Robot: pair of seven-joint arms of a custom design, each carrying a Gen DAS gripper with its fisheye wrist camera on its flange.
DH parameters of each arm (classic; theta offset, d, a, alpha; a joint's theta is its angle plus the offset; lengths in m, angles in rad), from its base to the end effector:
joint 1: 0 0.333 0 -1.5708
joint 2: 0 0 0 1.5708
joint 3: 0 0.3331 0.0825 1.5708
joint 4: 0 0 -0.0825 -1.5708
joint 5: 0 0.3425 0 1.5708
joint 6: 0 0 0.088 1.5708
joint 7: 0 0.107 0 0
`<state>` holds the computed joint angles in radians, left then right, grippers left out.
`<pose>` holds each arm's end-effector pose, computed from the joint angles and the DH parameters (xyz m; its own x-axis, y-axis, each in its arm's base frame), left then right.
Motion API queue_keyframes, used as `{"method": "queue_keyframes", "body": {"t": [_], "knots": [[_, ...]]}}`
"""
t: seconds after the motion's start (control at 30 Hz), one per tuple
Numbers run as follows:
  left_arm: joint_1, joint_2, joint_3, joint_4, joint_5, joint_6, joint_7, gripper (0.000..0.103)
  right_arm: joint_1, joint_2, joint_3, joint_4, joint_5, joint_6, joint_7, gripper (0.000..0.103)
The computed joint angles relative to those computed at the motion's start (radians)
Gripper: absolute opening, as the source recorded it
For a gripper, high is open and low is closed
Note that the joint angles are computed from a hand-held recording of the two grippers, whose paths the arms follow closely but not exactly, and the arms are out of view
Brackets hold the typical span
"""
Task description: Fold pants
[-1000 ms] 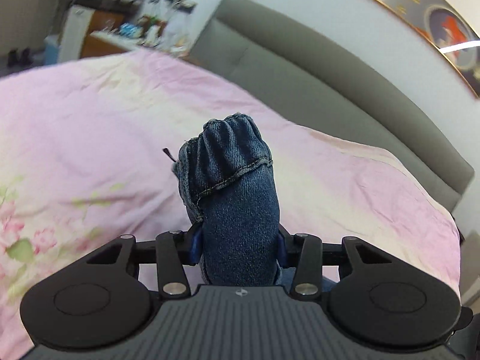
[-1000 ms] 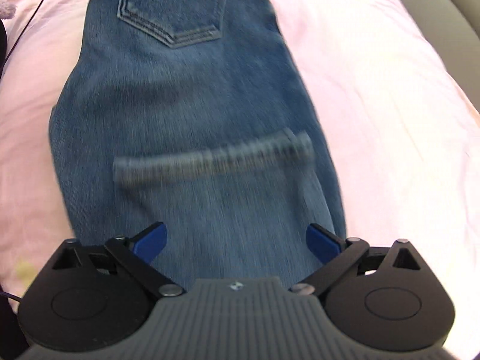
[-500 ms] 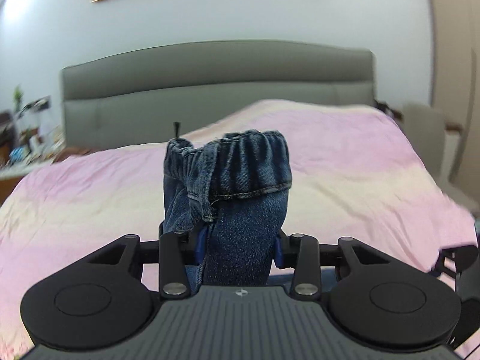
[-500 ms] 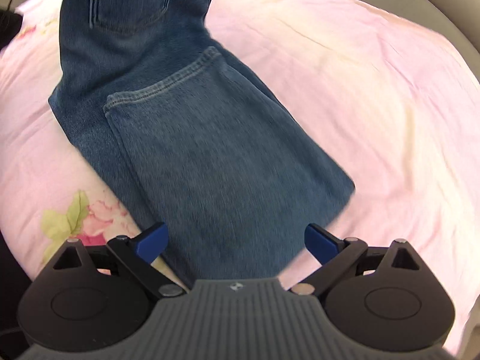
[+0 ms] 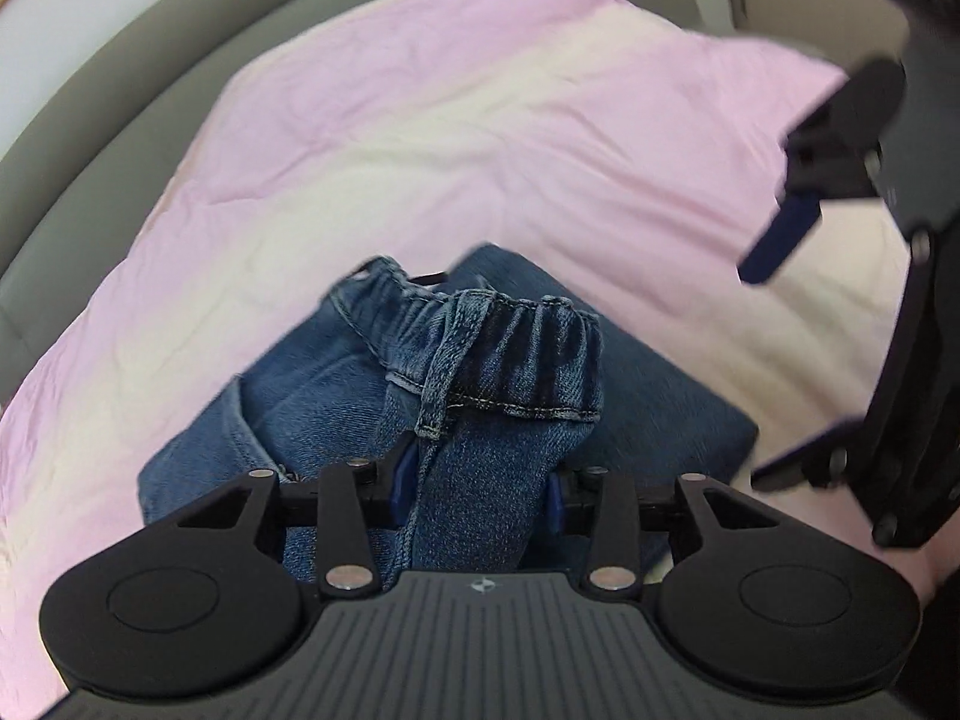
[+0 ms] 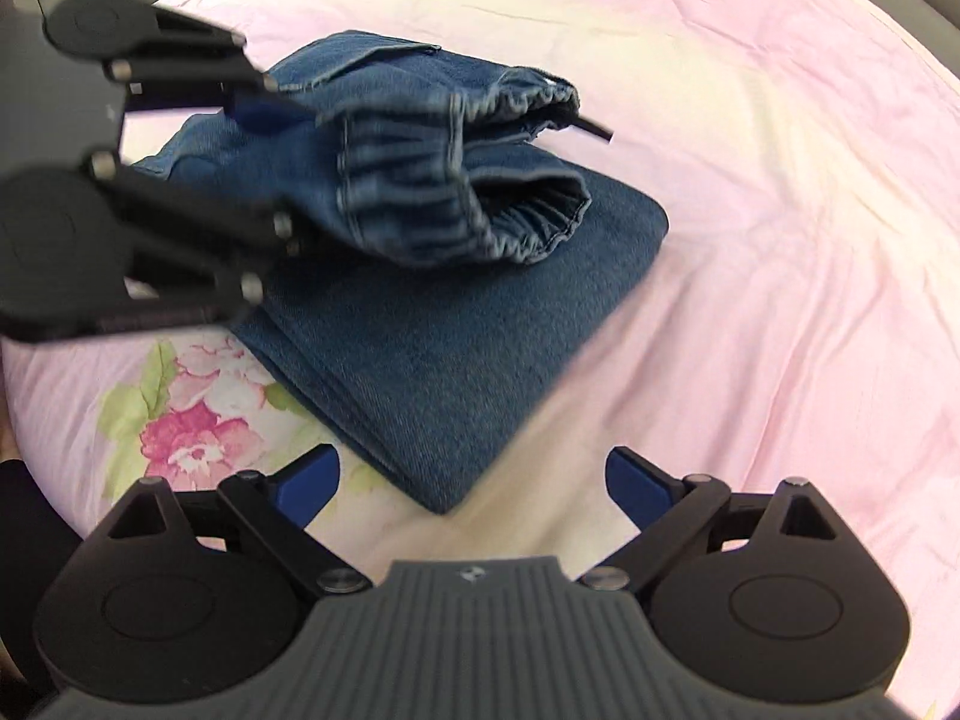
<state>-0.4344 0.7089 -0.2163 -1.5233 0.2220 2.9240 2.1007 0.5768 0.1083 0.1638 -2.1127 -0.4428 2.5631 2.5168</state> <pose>0.6019 -0.4222 0.3695 -0.8536 -0.3749 -0.3616 -0.1338 0.8287 -0.5434 0.4093 0.3797 0.4420 0.1290 -0.9910 -0.0357 -0.8985 -0.1015 -0.4270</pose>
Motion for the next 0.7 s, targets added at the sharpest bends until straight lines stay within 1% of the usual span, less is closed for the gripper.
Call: {"method": "queue_keyframes", "body": {"t": [0.03, 0.07, 0.1, 0.13, 0.17, 0.23, 0.3, 0.33, 0.37, 0.4, 0.5, 0.53, 0.6, 0.67, 0.7], "knots": [[0.012, 0.004, -0.016, 0.0, 0.002, -0.011, 0.026, 0.054, 0.0, -0.005, 0.001, -0.007, 0.004, 0.004, 0.005, 0.092], [0.045, 0.011, -0.058, 0.013, -0.016, -0.049, 0.067, 0.062, 0.001, -0.008, 0.002, -0.011, 0.004, 0.005, 0.01, 0.092], [0.08, 0.018, -0.106, 0.027, -0.051, -0.089, 0.103, 0.066, 0.001, -0.012, 0.003, -0.008, 0.01, -0.002, 0.008, 0.092], [0.115, 0.026, -0.151, 0.039, -0.093, -0.118, 0.141, 0.074, 0.003, -0.014, 0.005, -0.005, 0.008, -0.011, 0.012, 0.092], [0.152, 0.032, -0.193, 0.051, -0.141, -0.141, 0.178, 0.078, 0.003, -0.018, 0.006, 0.003, 0.007, -0.028, 0.011, 0.091], [0.193, 0.035, -0.233, 0.078, -0.215, -0.2, 0.219, 0.078, 0.006, -0.029, 0.01, 0.018, 0.004, -0.066, 0.017, 0.087], [0.233, 0.02, -0.26, 0.066, -0.275, -0.218, 0.266, 0.079, 0.007, -0.04, 0.014, 0.027, 0.001, -0.081, 0.037, 0.081], [0.248, 0.013, -0.263, 0.06, -0.296, -0.226, 0.289, 0.079, 0.007, -0.045, 0.015, 0.028, -0.006, -0.079, 0.056, 0.08], [0.259, -0.009, -0.258, 0.031, -0.311, -0.213, 0.306, 0.079, 0.006, -0.051, 0.016, 0.03, -0.013, -0.075, 0.078, 0.078], [0.272, -0.049, -0.255, -0.033, -0.329, -0.184, 0.325, 0.079, 0.006, -0.052, 0.016, 0.036, -0.024, -0.069, 0.106, 0.076], [0.279, -0.118, -0.2, -0.138, -0.34, -0.114, 0.352, 0.08, 0.003, -0.045, 0.014, 0.061, -0.072, -0.04, 0.2, 0.075], [0.278, -0.127, -0.179, -0.153, -0.336, -0.097, 0.349, 0.081, 0.003, -0.039, 0.011, 0.071, -0.093, -0.03, 0.233, 0.074], [0.282, -0.148, -0.139, -0.191, -0.333, -0.061, 0.326, 0.081, 0.003, -0.016, 0.001, 0.102, -0.137, -0.012, 0.298, 0.067], [0.288, -0.154, -0.106, -0.206, -0.329, -0.049, 0.288, 0.081, 0.004, 0.01, -0.014, 0.132, -0.175, 0.006, 0.364, 0.064], [0.299, -0.154, -0.1, -0.21, -0.333, -0.054, 0.272, 0.081, 0.003, 0.026, -0.023, 0.146, -0.185, 0.018, 0.396, 0.063]]}}
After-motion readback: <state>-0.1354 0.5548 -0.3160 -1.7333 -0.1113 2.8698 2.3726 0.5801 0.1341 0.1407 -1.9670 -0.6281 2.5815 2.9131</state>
